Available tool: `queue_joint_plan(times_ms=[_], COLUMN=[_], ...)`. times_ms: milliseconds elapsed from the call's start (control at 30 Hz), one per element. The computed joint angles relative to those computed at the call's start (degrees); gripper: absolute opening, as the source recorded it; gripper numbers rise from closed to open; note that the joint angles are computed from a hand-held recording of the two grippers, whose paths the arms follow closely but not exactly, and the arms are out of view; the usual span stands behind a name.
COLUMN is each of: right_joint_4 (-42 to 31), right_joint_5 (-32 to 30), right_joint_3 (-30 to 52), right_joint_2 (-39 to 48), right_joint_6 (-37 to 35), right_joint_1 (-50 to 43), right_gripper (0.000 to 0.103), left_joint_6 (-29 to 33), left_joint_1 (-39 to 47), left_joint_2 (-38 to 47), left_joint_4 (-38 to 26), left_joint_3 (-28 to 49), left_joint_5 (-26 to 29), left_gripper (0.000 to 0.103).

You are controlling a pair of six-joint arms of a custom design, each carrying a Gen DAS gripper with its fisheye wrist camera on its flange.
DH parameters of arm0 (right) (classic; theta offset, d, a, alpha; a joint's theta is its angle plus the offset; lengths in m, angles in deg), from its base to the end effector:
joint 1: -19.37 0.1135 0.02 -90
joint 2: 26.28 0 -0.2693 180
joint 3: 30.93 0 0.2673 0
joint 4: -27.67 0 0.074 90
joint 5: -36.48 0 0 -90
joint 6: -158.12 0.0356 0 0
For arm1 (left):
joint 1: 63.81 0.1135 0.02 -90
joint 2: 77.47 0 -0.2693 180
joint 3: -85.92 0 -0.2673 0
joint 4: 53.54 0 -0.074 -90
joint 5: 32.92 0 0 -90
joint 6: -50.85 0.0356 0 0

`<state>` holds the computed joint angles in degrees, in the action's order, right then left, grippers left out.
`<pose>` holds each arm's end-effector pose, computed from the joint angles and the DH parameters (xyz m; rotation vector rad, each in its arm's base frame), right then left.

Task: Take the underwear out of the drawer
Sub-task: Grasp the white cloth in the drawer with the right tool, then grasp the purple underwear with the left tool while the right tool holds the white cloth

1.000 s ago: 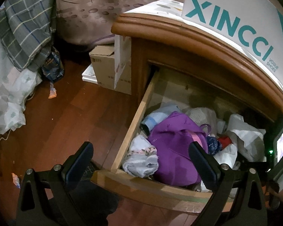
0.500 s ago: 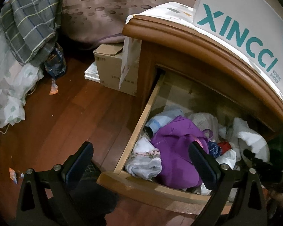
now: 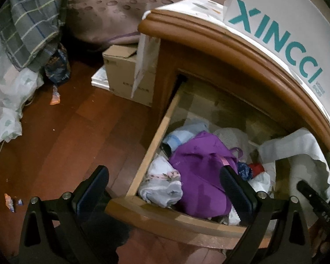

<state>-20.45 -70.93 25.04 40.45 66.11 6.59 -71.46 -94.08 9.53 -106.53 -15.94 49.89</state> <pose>0.2286 -0.0409 0.2186 0.1311 2.5500 0.2959 0.2800 -0.1583 0.2449 -0.0889 2.6497 -0.2029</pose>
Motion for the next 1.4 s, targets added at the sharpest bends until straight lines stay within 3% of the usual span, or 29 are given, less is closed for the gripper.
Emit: queue_joint_plan(times_ms=[167,367,700,1000,1100,1167,1200,1233,1400], right_joint_4=[0.13,-0.85,0.62,-0.46,-0.66,-0.77,-0.76,-0.9,-1.43], right_joint_5=[-1.0,-3.28,-2.89,-4.04,-5.03,-5.08,-4.96,-5.16,-5.89], right_joint_3=[-2.69,-2.3,-2.45,-2.94,-2.63,-2.44,-2.46,-2.54,-2.73], right_joint_2=[-4.27,-2.73,-1.94,-3.13,-2.95,-2.9,-3.02,-3.22,-4.06], right_joint_6=[4.25,2.19,2.28,0.41,0.56,0.2,0.23,-0.03,-0.69], right_joint_1=[-0.88,-3.12,-2.48,-3.69,-4.41,-4.75,-4.64,-4.89,-5.5], right_gripper=[0.015,0.015,0.015,0.015,0.015,0.015,0.015,0.015,0.015], left_joint_6=[0.43,2.08,5.77,6.67,5.79,5.71,5.59,5.63,5.41], left_joint_1=[0.27,-0.15,-2.42,-3.63,-3.23,-3.0,-3.12,-3.21,-5.54], left_joint_2=[3.16,12.72,27.74,35.95,37.71,37.47,37.4,36.87,35.17], left_joint_4=[-2.4,-8.79,-18.3,-20.88,-22.46,-21.91,-21.79,-20.89,-21.14], left_joint_3=[3.53,13.24,28.53,33.72,34.95,34.54,34.33,33.55,33.05], left_joint_5=[2.87,7.46,4.68,0.37,1.22,1.67,1.67,2.44,-1.23], left_gripper=[0.101,0.102,0.102,0.101,0.083,0.079,0.07,0.053,0.026])
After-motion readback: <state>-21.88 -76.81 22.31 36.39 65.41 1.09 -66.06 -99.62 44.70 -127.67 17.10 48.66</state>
